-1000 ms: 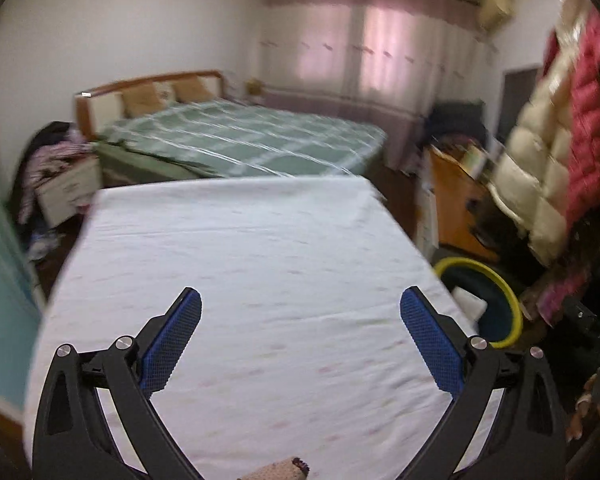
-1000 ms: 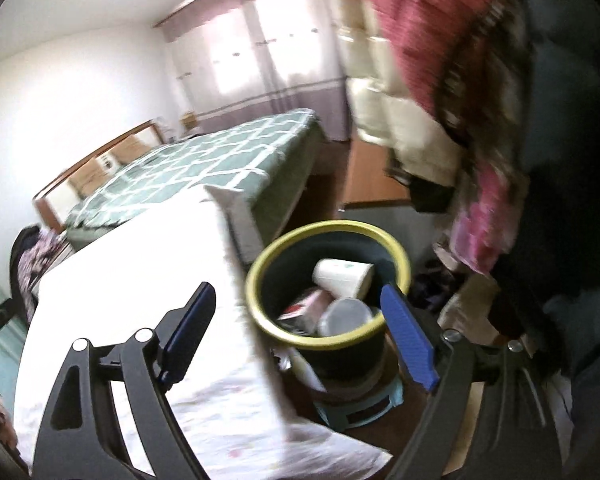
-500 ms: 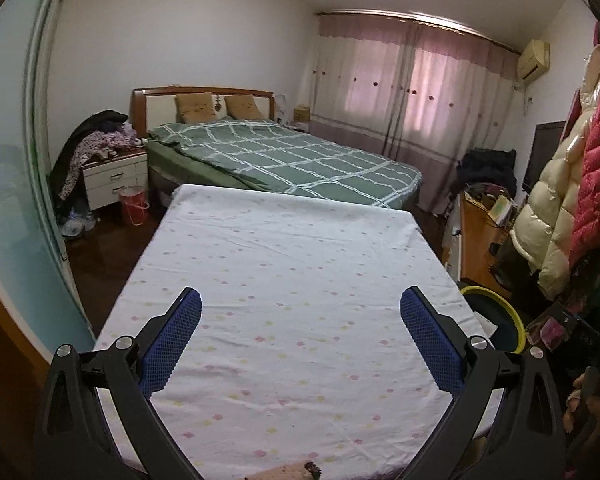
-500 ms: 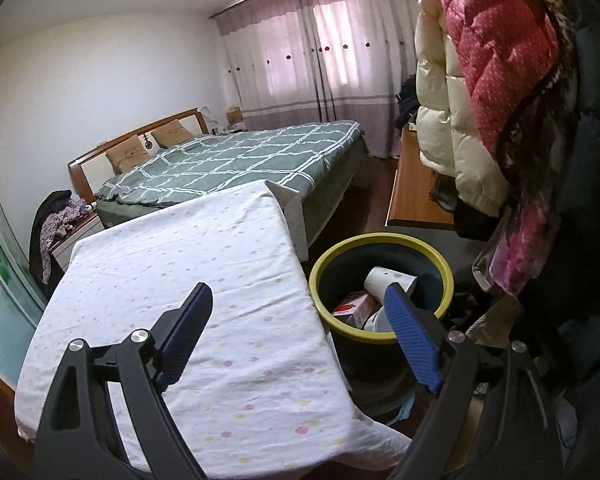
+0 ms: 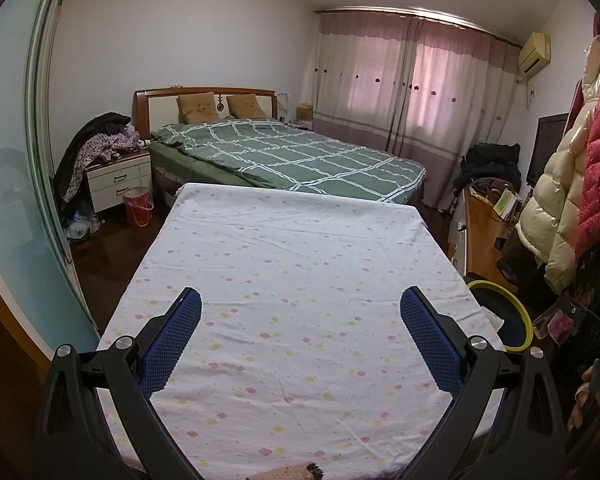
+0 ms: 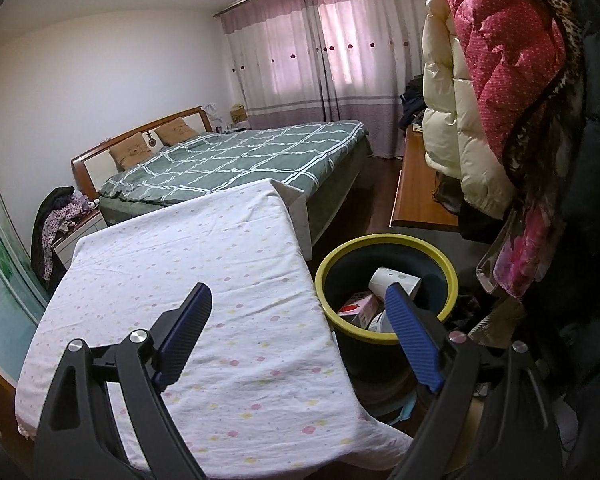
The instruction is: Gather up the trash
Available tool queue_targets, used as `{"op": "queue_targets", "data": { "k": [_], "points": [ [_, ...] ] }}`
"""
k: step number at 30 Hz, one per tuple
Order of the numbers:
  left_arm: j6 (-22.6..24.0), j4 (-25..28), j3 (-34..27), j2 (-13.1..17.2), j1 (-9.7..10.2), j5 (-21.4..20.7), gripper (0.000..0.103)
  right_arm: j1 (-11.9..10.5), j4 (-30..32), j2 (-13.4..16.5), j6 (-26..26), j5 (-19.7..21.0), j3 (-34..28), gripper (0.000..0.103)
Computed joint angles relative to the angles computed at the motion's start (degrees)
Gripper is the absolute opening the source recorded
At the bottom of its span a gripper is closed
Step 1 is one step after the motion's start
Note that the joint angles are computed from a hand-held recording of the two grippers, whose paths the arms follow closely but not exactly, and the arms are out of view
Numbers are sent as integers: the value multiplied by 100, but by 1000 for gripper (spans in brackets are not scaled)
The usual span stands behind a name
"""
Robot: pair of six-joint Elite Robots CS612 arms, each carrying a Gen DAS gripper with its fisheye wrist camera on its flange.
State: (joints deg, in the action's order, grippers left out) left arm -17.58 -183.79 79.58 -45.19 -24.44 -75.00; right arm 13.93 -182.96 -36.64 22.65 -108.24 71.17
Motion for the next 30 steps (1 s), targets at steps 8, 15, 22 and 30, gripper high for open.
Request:
{"op": "queue_targets", "data": {
  "k": [8, 15, 22, 30],
  "points": [
    [37, -3, -11, 8, -18, 66, 98, 3, 14, 3, 3, 3, -7, 84],
    [31, 5, -17, 14, -22, 51, 98, -1, 15, 8, 12, 20, -14, 84],
    [60, 69, -55, 44, 4, -165, 98, 0, 31, 20, 20, 34, -31, 84],
    [95, 124, -98, 75, 3, -163, 98, -9, 29, 30, 18, 63, -33, 84]
  ]
}}
